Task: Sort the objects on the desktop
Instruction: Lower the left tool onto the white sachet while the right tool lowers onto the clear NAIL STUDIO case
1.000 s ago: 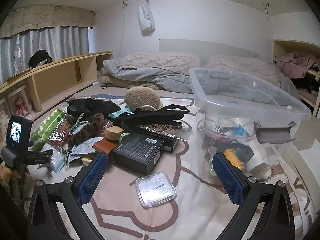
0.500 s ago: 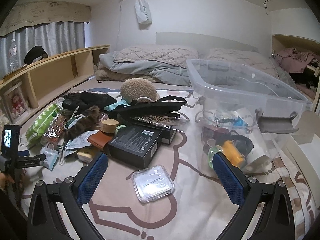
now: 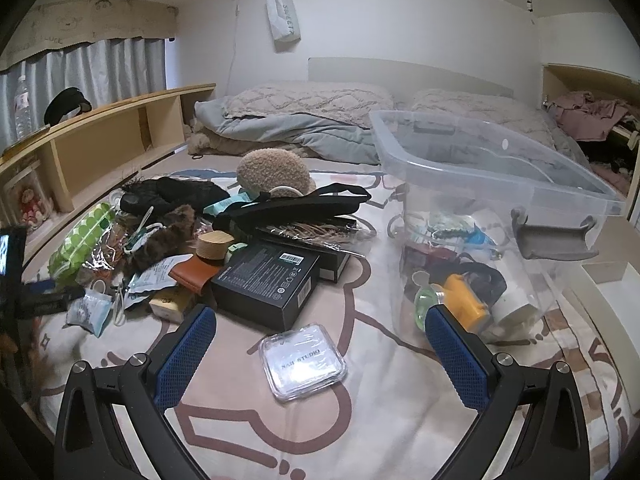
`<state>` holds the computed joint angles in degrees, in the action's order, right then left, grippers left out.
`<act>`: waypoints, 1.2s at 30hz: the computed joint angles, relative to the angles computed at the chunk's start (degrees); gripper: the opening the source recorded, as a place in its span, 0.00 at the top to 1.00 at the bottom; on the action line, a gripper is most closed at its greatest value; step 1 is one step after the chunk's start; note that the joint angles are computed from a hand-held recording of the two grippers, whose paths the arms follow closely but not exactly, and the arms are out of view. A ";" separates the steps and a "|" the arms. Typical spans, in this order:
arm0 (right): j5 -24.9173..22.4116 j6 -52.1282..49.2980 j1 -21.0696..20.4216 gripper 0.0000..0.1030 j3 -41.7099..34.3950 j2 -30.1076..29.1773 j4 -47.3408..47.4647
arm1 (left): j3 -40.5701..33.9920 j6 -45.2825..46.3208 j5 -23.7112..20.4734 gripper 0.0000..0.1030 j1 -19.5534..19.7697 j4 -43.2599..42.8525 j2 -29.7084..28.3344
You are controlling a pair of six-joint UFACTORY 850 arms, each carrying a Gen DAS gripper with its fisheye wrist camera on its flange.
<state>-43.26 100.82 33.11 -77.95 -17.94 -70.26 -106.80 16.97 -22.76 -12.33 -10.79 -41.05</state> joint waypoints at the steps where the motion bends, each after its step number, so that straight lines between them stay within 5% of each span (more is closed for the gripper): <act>1: 0.00 -0.07 0.02 0.00 -0.04 -0.06 0.12 | -1.60 -2.62 -0.76 0.00 -0.40 2.95 -0.97; 5: 1.83 -0.21 -0.63 0.00 0.50 0.06 1.25 | -5.21 -10.04 -5.10 0.00 -1.47 13.66 -4.83; 8: 4.88 -0.09 -1.69 0.00 1.28 0.33 2.79 | -5.03 -6.88 -6.87 0.00 -0.48 8.44 -5.37; 12: 4.18 0.38 -2.51 0.00 0.79 -1.16 5.22 | -2.03 -7.14 -4.82 0.00 0.19 9.29 -3.69; 15: 9.83 0.54 -3.92 0.00 1.79 -1.42 6.90 | 0.54 -8.01 -2.77 0.00 0.36 10.86 -2.19; 22: 13.18 -1.18 -5.11 0.00 0.90 -3.09 9.23 | 4.05 -9.18 -1.22 0.00 1.07 10.88 0.17; 23: 13.20 -1.37 -5.21 0.02 0.78 -3.31 9.18 | 4.52 -8.42 -1.04 0.00 1.26 9.92 0.52; 27: 14.48 -4.32 -6.26 0.43 -0.34 -4.52 11.86 | 6.65 -3.15 0.26 0.00 2.17 2.73 1.99; 29: 15.10 -5.87 -6.83 0.54 -1.04 -5.25 13.42 | 6.98 -1.91 0.92 0.00 2.33 0.35 2.50; 36: 14.68 -10.32 -8.11 0.55 -4.56 -8.59 16.64 | 4.94 -0.29 1.26 0.00 2.97 -6.63 1.20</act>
<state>-28.59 90.50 25.00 -82.51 -26.53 -53.62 -101.87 16.68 -21.49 -9.36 -17.42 -39.85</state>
